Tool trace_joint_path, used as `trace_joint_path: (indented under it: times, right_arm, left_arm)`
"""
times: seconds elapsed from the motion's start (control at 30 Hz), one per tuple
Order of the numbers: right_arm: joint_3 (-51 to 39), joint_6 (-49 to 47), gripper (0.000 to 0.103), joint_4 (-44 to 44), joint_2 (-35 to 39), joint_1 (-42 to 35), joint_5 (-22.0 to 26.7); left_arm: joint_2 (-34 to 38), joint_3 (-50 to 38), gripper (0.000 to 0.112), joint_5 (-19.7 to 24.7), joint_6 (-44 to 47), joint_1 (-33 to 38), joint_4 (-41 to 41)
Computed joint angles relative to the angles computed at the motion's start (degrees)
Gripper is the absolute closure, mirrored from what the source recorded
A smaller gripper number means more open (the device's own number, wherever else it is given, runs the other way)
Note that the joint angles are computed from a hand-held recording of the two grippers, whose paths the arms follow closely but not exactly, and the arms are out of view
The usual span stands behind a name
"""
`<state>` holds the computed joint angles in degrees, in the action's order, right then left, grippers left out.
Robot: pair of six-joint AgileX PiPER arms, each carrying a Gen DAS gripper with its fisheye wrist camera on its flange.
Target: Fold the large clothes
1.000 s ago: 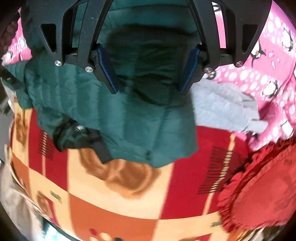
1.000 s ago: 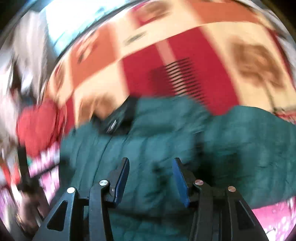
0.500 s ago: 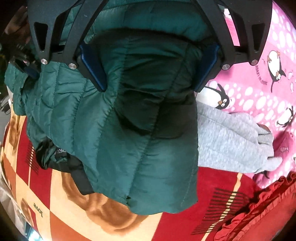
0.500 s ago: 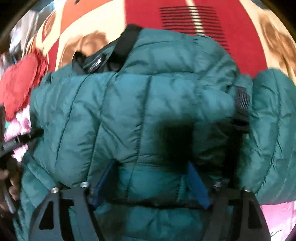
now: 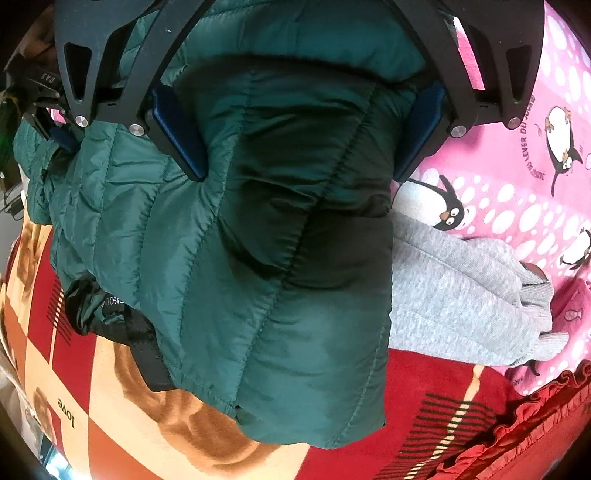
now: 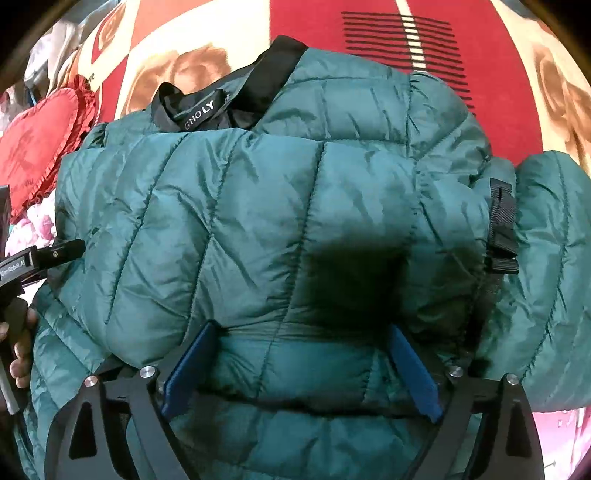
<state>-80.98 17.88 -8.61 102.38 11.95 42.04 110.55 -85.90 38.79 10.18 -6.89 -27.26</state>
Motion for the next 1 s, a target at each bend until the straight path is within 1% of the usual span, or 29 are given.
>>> trace_joint_path:
  times: [0.2,0.33,0.4,0.43,0.47,0.5,0.53,0.57,0.6,0.63,0.67,0.7,0.73,0.77,0.87,0.97,1.0]
  right_arm:
    - [-0.2,0.5,0.008,-0.3,0.4,0.5,-0.1]
    - [-0.2,0.6,0.005,-0.1,0.6,1.0,-0.2]
    - [-0.4,0.3,0.004,0.3,0.9,1.2,-0.1]
    - [-0.6,2.1,0.004,-0.7,0.6,1.7,0.2]
    - [-0.1,6.3,0.005,-3.4,-0.4,2.6,-0.3]
    - [0.8,12.0,0.005,-7.7,-1.4,3.7,-1.2]
    - [0.9,17.7,0.005,-12.7,-3.0,4.7,-0.9]
    - [0.0,23.4,0.005,-18.2,-3.3,6.1,1.5]
    - [-1.0,29.2,0.005,-23.5,-3.1,7.7,4.5]
    - [-2.3,34.9,0.005,-29.1,-2.6,9.8,8.9]
    - [-3.4,40.1,0.005,-34.5,-1.7,12.2,13.9]
    - [-3.8,43.2,0.005,-38.0,-1.3,13.8,17.3]
    - [-3.7,45.0,0.005,-39.9,-1.3,14.7,18.9]
    - [-3.8,46.7,0.005,-41.5,-1.1,15.7,20.9]
    - [-3.2,49.1,0.005,-43.2,-1.7,16.4,22.7]
    - [-2.5,49.9,0.005,-43.3,-2.2,16.2,22.7]
    - [-2.3,50.2,0.005,-43.4,-2.2,16.4,22.6]
  left_arm:
    - [0.4,-0.7,0.013,0.3,-0.5,-0.1,0.2]
    - [0.4,-0.8,0.013,0.4,-0.6,-0.2,0.3]
    - [0.1,-0.7,0.013,-0.1,-1.0,-0.4,0.8]
    - [-0.9,0.4,0.013,-0.7,-1.5,-0.4,1.6]
    - [-2.3,1.6,0.013,-2.5,-4.3,-1.3,4.4]
    - [-4.6,3.6,0.013,-5.5,-8.8,-2.5,9.3]
    - [-7.0,5.7,0.013,-8.8,-13.9,-3.8,14.9]
    - [-9.8,8.1,0.013,-12.3,-18.6,-5.2,20.7]
    - [-11.4,9.3,0.013,-14.2,-21.6,-6.2,24.5]
    - [-12.9,10.5,0.013,-15.8,-23.9,-7.3,27.9]
    - [-13.9,11.3,0.013,-16.5,-25.5,-8.2,30.5]
    - [-14.5,11.8,0.013,-17.1,-24.7,-9.1,31.5]
    - [-14.7,12.0,0.013,-16.9,-25.6,-10.0,33.1]
    - [-14.6,11.8,0.013,-16.5,-24.3,-10.4,32.6]
    - [-14.4,12.3,0.013,-15.9,-20.8,-11.3,29.5]
    - [-14.7,13.8,0.013,-16.1,-20.1,-11.4,28.7]
    - [-14.3,13.1,0.013,-15.5,-19.1,-11.1,27.7]
